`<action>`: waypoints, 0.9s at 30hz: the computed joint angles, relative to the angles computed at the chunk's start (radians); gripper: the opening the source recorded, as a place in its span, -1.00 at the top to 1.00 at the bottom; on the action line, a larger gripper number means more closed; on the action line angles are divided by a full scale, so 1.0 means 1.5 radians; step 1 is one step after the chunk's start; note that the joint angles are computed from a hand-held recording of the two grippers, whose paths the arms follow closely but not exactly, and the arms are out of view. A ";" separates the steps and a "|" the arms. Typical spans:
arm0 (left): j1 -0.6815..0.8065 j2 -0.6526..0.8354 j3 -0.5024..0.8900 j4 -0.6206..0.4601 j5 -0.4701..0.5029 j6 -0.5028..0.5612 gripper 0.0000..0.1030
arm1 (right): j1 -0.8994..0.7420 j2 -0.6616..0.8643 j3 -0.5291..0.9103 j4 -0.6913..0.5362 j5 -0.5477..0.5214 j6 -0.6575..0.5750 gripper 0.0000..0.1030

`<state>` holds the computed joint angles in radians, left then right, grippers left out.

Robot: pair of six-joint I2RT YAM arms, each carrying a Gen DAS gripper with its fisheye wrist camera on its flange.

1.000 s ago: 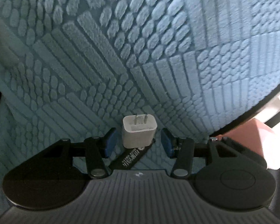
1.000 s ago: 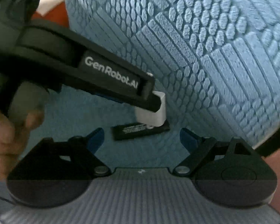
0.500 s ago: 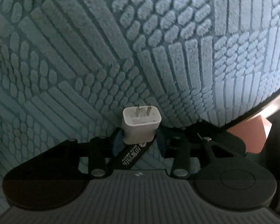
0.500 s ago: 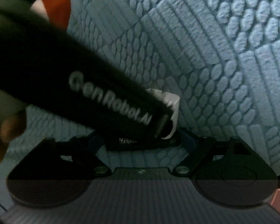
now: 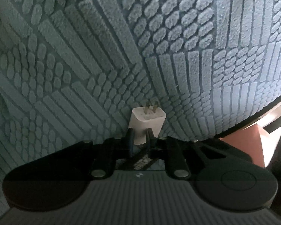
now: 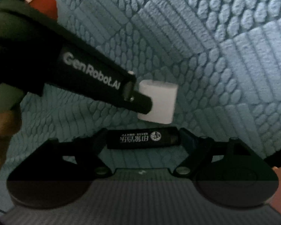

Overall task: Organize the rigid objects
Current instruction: 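Close right gripper on black USB stick while left tool lifts charger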

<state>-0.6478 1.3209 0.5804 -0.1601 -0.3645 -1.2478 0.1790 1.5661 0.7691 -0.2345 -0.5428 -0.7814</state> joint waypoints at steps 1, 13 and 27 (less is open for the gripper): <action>0.003 0.001 0.000 0.001 0.003 0.003 0.68 | -0.005 -0.011 -0.007 0.000 0.001 0.003 -0.64; -0.014 0.109 0.048 0.052 -0.026 0.018 -0.21 | -0.064 -0.184 -0.116 -0.013 0.056 -0.034 -0.63; -0.024 0.172 0.072 0.077 -0.028 0.026 -0.11 | -0.084 -0.154 -0.180 0.062 0.081 -0.029 -0.63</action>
<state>-0.6839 1.5793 0.6892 -0.0439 -0.4064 -1.2088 0.0537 1.3345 0.4997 -0.1418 -0.4217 -0.8244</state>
